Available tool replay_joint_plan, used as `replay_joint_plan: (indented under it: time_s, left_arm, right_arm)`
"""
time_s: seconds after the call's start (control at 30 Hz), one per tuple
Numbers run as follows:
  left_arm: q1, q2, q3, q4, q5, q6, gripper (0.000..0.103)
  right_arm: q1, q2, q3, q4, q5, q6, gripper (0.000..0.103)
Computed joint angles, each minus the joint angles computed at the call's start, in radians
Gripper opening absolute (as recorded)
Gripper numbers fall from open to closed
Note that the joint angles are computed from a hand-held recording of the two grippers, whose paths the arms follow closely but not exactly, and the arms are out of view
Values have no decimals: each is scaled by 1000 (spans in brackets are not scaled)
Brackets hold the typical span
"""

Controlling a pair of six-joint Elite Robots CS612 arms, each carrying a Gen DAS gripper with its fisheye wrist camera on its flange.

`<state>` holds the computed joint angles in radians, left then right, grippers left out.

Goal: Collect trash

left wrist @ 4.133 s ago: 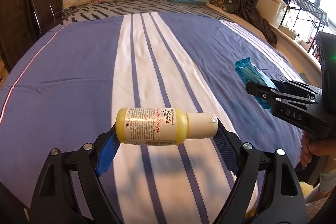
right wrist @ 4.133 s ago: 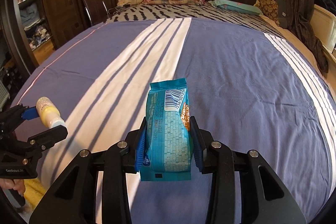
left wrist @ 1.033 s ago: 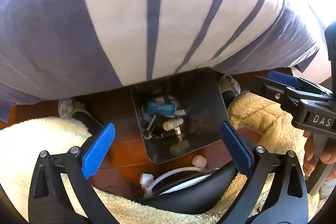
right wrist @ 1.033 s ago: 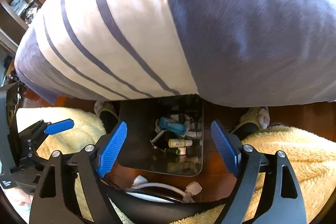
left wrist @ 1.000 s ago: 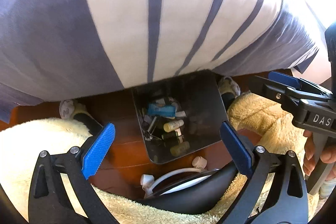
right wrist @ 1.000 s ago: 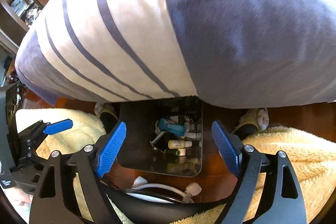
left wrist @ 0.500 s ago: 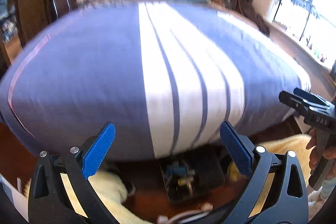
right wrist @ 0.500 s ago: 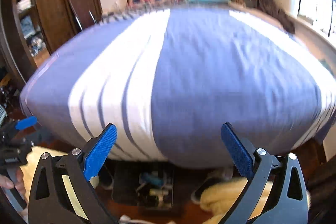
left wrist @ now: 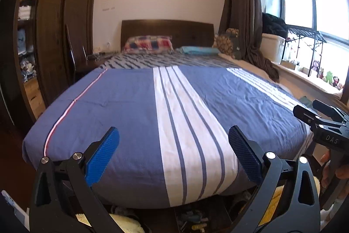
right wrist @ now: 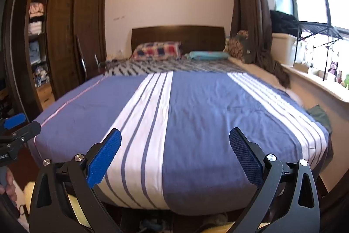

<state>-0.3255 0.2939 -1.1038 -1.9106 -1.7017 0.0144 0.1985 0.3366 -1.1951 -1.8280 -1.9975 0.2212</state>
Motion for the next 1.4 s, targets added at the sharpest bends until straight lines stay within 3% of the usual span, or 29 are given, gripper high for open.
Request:
replay_joint_plan:
  time_s: [0.5,1.4]
  left_arm:
    - [-6,40,-87,-21,23,-24,95]
    - [-4,46,-99,-15,11,-18,95]
  right_arm:
    - [49,21,-28,-120,-177,-85,100]
    - [58,19,-17,-146,-175,-101,100]
